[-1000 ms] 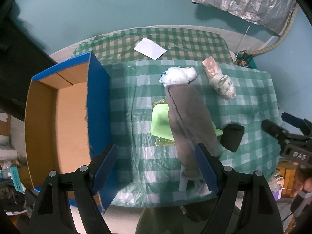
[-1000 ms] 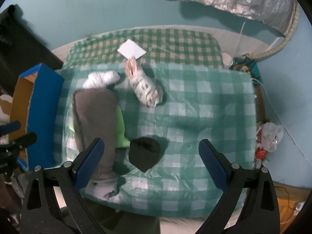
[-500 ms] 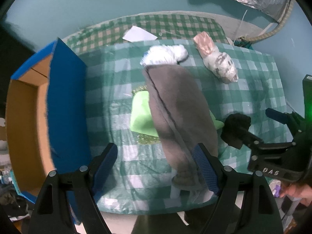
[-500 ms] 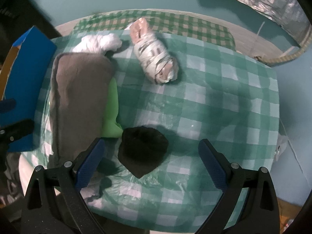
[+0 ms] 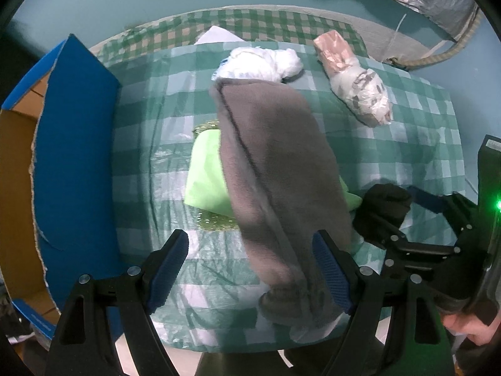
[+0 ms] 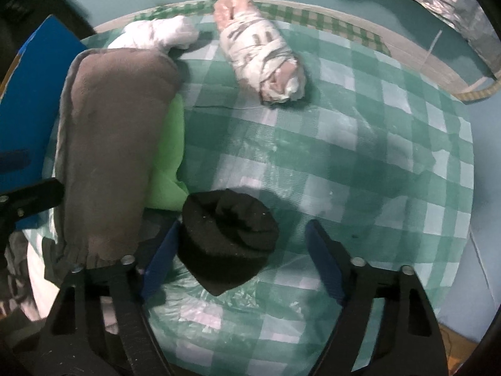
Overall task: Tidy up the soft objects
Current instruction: 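Lower the right tool onto the black knit item and close on it, then grasp the grey fleece item with the left tool and lift it while the right tool holds the black item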
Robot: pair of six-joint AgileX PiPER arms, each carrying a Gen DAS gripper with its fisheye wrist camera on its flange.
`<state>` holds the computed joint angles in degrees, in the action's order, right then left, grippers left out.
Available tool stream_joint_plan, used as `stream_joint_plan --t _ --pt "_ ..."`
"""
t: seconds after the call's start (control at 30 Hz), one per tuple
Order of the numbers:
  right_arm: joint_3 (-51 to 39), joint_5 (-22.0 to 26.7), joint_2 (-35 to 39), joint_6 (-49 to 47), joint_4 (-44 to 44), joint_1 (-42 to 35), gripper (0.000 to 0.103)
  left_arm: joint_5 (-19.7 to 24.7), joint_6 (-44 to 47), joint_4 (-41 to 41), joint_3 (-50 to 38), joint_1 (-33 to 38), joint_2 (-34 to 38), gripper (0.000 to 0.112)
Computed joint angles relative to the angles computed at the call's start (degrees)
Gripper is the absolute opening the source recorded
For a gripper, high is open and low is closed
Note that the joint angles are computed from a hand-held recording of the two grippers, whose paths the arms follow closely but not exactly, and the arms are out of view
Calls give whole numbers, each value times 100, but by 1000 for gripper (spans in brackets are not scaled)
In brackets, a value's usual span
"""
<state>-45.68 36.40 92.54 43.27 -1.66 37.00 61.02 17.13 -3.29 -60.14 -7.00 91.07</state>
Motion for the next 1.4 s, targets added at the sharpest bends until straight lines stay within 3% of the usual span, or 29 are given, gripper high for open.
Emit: stream_joint_plan --t 0.07,0.2,0.7,0.77,0.83,0.87,0.97,1.23,1.4 --pt "-3 -95 -20 -213 168 8 54 11 -74 22 -42 -94 59 83" --pt "11 -77 -173 -131 104 117 39 66 -122 -96 -122 -194 190 85" --pt "892 -1 -1177 -115 630 -202 36 -97 -525 -73 -341 -562 1036 83" --pt "946 0 -1250 -116 665 -220 36 -79 -443 -164 -407 -533 1101 65" --pt "959 9 -1291 -105 674 -215 36 -107 -431 -117 -412 -540 1094 55" --pt "955 16 -1298 -87 668 -204 36 -197 -453 -73 -353 -563 1035 42" --pt "899 47 -1289 -113 704 -205 36 -286 -357 -69 -190 -565 844 25" --pt "723 166 -1327 58 605 -31 36 -253 202 -503 25 -426 286 14" --pt "591 282 -1354 172 545 -3 36 -235 504 -529 420 -234 -319 14"
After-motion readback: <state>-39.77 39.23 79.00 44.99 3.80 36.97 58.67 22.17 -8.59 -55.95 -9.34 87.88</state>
